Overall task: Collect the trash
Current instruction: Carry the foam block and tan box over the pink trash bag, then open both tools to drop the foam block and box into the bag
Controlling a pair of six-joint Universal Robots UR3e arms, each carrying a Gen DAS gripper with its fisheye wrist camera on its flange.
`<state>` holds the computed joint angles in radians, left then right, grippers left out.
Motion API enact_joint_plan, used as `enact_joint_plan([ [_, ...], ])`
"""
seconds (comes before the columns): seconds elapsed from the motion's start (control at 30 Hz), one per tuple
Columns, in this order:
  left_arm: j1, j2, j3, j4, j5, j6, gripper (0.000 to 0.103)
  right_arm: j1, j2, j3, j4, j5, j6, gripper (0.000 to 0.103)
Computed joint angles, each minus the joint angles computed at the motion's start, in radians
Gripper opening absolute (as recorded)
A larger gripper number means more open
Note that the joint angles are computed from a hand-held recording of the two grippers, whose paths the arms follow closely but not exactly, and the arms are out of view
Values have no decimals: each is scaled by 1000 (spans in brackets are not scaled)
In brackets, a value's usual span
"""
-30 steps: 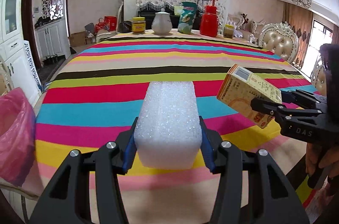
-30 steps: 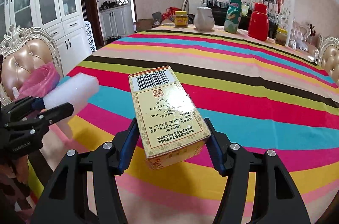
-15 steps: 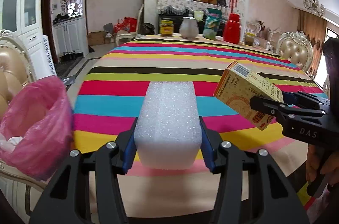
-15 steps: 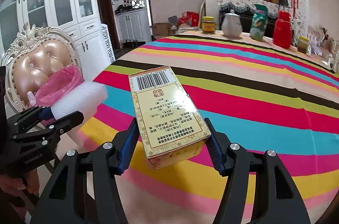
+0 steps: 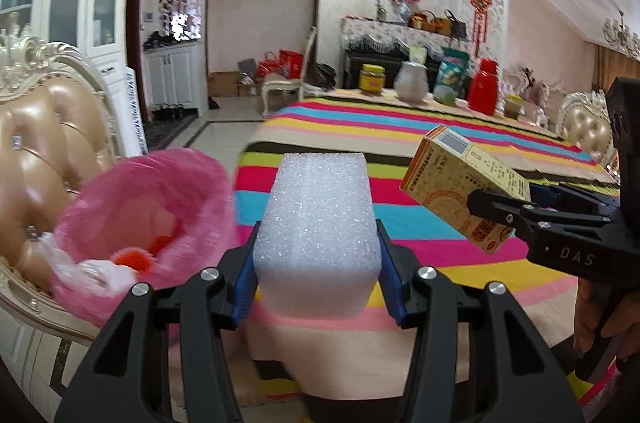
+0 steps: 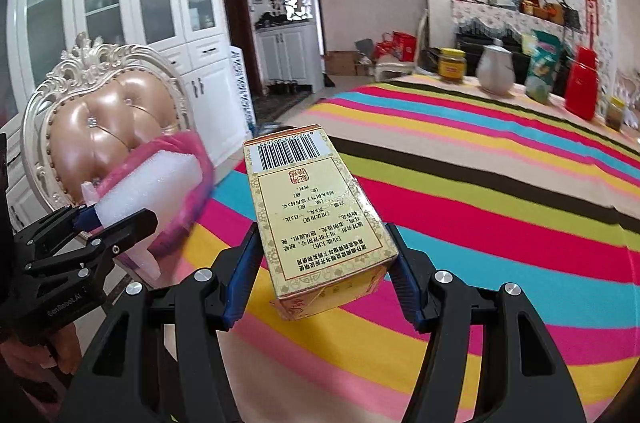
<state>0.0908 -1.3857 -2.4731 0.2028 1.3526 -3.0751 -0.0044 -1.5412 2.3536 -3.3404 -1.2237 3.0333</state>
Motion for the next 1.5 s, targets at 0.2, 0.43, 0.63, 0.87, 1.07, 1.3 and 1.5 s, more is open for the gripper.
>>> enact_joint_plan([
  [0.2, 232, 184, -51, -122, -122, 88, 50, 166, 156, -200, 14, -73, 53, 59],
  [0.43, 501, 263, -56, -233, -270, 174, 50, 302, 312, -447, 85, -127, 77, 59],
  [0.63, 612, 133, -1, -204, -304, 212, 50, 378, 439, -682, 191, -152, 81, 59],
  [0.87, 603, -64, 64, -96, -232, 198, 50, 429, 598, -962, 331, -148, 110, 59],
  [1.07, 601, -163, 107, -68, -206, 186, 50, 459, 708, -1150, 424, -152, 108, 59],
  [1.3, 608, -218, 133, -48, -203, 177, 51, 483, 773, -1257, 480, -169, 103, 59],
  [1.5, 602, -235, 150, -49, -200, 166, 51, 490, 807, -1310, 508, -177, 107, 59],
])
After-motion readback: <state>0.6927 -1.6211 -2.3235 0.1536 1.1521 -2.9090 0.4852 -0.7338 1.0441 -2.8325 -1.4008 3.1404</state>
